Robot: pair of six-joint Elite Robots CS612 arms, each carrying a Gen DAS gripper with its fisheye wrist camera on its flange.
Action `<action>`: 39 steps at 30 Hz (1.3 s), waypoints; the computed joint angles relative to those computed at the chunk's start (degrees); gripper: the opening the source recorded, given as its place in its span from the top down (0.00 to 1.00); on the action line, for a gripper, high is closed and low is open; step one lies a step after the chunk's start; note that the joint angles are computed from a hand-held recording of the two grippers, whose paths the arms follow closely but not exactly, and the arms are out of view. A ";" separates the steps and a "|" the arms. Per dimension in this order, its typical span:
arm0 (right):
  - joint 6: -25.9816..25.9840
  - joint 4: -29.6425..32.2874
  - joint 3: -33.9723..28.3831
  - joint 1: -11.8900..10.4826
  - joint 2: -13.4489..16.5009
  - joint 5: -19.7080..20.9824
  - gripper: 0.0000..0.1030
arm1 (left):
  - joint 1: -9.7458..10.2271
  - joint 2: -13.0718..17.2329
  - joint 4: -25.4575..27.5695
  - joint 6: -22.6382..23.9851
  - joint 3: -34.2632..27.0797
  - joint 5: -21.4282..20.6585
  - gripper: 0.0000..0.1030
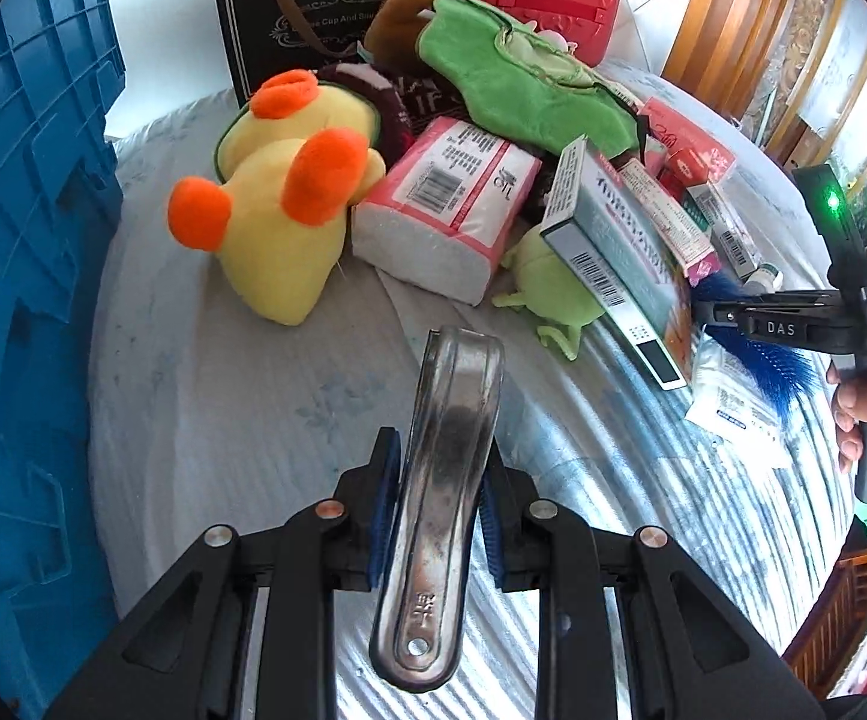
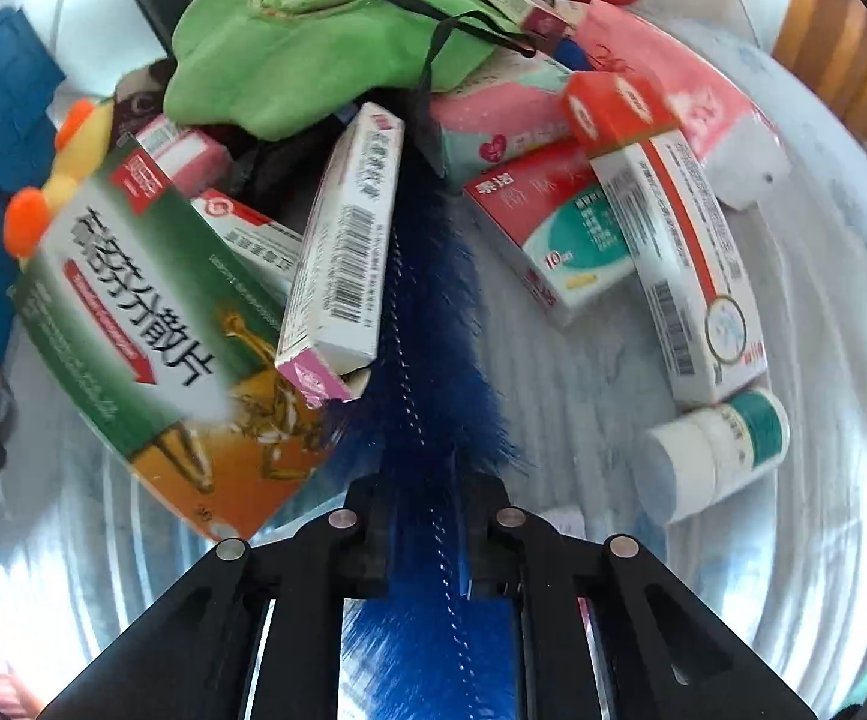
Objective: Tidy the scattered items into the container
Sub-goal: 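Grasp the blue bottle brush with the right gripper while the left gripper holds the silver clip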
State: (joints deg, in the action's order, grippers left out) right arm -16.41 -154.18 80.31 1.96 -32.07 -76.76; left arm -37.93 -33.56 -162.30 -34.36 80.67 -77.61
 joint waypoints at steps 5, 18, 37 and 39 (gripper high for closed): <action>-0.47 0.79 2.93 -1.16 -3.32 4.51 0.89 | -0.23 -0.31 -1.29 0.31 -0.11 0.01 0.77; -1.17 4.80 13.65 -4.33 -13.96 8.97 0.90 | -1.13 -1.35 -3.46 1.38 -0.33 0.51 0.77; -1.77 1.76 8.75 -2.31 -6.68 2.80 0.58 | -1.84 -3.00 -3.34 0.99 1.91 1.87 0.77; -1.25 1.99 6.76 -1.89 -5.25 2.22 0.58 | -1.82 -3.17 -3.41 0.93 2.19 2.04 0.77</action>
State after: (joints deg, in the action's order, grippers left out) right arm -17.66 -152.19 87.07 0.07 -37.32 -74.54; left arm -39.75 -36.73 -165.71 -33.44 82.86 -75.57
